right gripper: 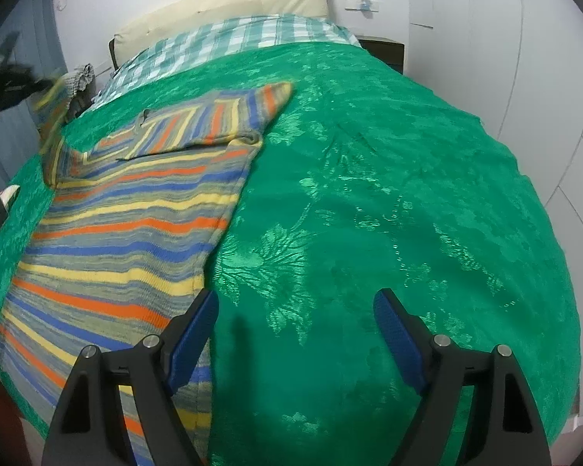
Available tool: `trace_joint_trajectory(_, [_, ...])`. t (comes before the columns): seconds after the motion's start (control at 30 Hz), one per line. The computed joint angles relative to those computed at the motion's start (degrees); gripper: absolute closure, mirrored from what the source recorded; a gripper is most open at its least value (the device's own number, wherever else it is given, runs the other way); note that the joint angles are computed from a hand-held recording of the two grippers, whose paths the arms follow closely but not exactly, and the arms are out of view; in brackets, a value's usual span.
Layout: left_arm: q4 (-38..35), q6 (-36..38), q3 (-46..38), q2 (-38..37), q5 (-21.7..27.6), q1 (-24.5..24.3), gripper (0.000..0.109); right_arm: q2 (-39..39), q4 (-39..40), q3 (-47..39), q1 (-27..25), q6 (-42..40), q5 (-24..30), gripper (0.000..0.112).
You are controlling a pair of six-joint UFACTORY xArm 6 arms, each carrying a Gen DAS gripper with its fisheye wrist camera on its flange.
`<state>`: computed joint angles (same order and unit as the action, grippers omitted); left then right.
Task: Fold small clothes
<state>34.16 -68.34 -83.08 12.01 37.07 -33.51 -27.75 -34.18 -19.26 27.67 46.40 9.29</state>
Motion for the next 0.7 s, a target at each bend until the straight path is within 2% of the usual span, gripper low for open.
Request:
trace_joint_trajectory(0.03, [0.31, -0.60, -2.25, 3.16, -0.95, -0.96, 0.087, -0.12, -0.66, -0.10, 0.04, 0.95, 0.38, 0.031])
trace_joint_trajectory(0.07, [-0.17, -0.38, -4.58, 6.45, -1.48, -2.01, 0.056, 0.05, -1.90, -0.23, -0.08, 2.19, 0.32, 0.031])
trace_joint_trajectory(0.13, [-1.67, 0.21, -7.65, 10.32, -0.36, -4.32, 0.021, 0.03, -2.11, -0.41, -0.11, 2.20, 0.64, 0.031])
trace_joint_trajectory(0.23, [-5.31, 1.90, -4.86, 10.63, -0.30, -8.32, 0.021, -0.20, -2.71, -0.39, -0.25, 2.75, 0.57, 0.031])
trace_joint_trajectory(0.27, [-5.66, 1.47, -0.85, 8.41, -1.32, -9.63, 0.021, -0.45, -2.74, -0.27, -0.33, 2.79, 0.34, 0.031])
trace_joint_trajectory(0.37, [1.50, -7.34, 12.50, -1.38, -1.43, -13.79, 0.021, -0.86, -2.06, 0.05, -0.65, 2.10, -0.49, 0.031])
trace_joint_trajectory(0.43, [6.68, -14.62, 20.62, -8.95, 1.84, -17.07, 0.020, -0.81, -2.68, -0.11, -0.69, 2.57, -0.66, 0.031])
trace_joint_trajectory(0.5, [9.69, -20.68, 27.11, -16.16, 8.61, -20.49, 0.017, -1.78, 0.03, -0.36, 0.25, -0.08, 0.56, 0.031])
trace_joint_trajectory(0.57, [11.02, -24.83, 34.16, -24.15, 15.89, -21.51, 0.016, -2.76, 9.72, -2.18, 3.29, -10.20, 3.60, 0.031])
trace_joint_trajectory(0.63, [11.18, -26.98, 40.60, -30.40, 17.90, -19.37, 0.016, -0.13, 21.70, -6.63, 6.78, -21.31, 4.20, 0.031])
trace_joint_trajectory(0.7, [11.44, -29.84, 45.63, -34.73, 20.47, -18.71, 0.016, 5.73, 33.69, -14.68, 10.43, -28.71, 5.33, 0.031])
